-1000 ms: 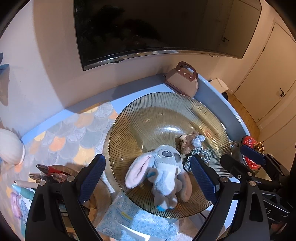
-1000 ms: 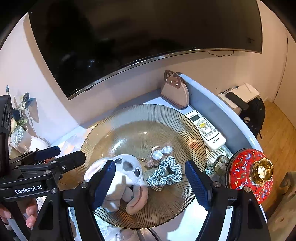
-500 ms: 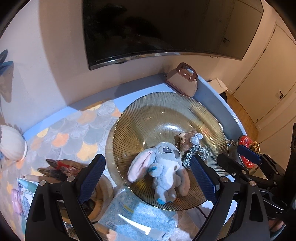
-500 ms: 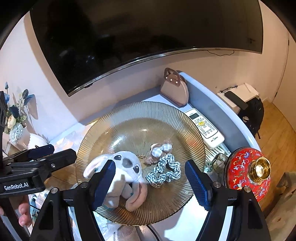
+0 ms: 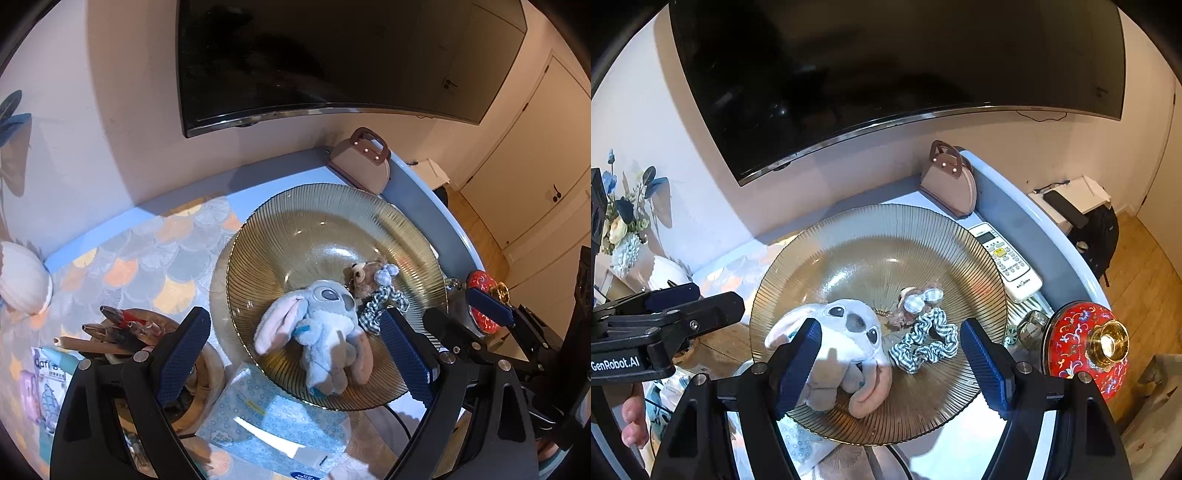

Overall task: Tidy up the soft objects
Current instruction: 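Open both tools and withdraw from the plate, then return both tools to the table and approach the teal cloth and gingham fabric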

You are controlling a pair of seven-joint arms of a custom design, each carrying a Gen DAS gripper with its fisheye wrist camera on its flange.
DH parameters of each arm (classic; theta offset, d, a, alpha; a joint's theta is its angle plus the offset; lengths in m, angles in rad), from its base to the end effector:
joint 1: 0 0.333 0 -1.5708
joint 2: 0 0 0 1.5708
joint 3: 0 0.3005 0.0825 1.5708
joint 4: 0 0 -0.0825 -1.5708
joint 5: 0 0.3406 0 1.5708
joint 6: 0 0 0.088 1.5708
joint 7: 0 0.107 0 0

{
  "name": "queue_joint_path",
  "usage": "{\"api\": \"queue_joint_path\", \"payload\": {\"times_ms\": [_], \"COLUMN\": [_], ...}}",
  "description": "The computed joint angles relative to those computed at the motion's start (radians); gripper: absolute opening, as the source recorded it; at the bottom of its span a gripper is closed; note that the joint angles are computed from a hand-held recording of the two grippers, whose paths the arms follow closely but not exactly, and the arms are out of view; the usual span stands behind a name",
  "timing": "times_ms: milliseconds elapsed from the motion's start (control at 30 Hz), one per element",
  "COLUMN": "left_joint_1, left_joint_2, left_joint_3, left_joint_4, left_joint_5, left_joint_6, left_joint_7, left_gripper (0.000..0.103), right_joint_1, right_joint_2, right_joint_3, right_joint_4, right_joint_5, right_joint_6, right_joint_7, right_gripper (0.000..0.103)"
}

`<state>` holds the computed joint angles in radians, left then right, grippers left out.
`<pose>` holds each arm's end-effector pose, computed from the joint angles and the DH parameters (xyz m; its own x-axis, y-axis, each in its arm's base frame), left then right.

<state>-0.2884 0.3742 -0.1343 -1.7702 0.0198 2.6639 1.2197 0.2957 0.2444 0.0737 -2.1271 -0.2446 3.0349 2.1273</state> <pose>0.5937 -0.2565 0.4197 -0.1125 -0.9729 0.2020 -0.8891 0.0077 -0.4577 0.5376 0.2255 0.3865 0.1002 -0.9770 -0.1883 -0.8073 0.0308 -0.5893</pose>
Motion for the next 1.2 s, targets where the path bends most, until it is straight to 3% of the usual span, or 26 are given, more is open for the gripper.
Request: {"api": "queue_joint_path", "payload": {"times_ms": [633, 933, 1100, 1200], "left_joint_1": [0.001, 0.029, 0.073, 0.119], "left_joint_2": [-0.018, -0.058, -0.123, -0.17], "left_joint_3": [-0.004, -0.024, -0.063, -0.117], "left_joint_4": [-0.02, -0.078, -0.17, -0.222], "left_joint_5": [-0.009, -0.068, -0.195, -0.341], "left_joint_6": [0.013, 0.048, 0.131, 0.193], "left_joint_7": [0.008, 0.04, 0.104, 0.226], "left_gripper": [0.094, 0.094, 0.094, 0.094], "right_joint_1": [-0.002, 0.004, 0.006, 0.011], "right_joint_2": [-0.004, -0.002, 0.0, 0.001], "right_joint_3": [0.01, 0.013, 0.018, 0.016], "right_joint_4": [0.0, 0.004, 0.007, 0.012], "right_joint_5": [0.014, 0.016, 0.018, 0.013], "right_joint_6": [-0.005, -0.009, -0.005, -0.003], "right_joint_7": [-0.017, -0.029, -0.038, -0.042], "right_gripper": [0.076, 0.076, 0.076, 0.076]}}
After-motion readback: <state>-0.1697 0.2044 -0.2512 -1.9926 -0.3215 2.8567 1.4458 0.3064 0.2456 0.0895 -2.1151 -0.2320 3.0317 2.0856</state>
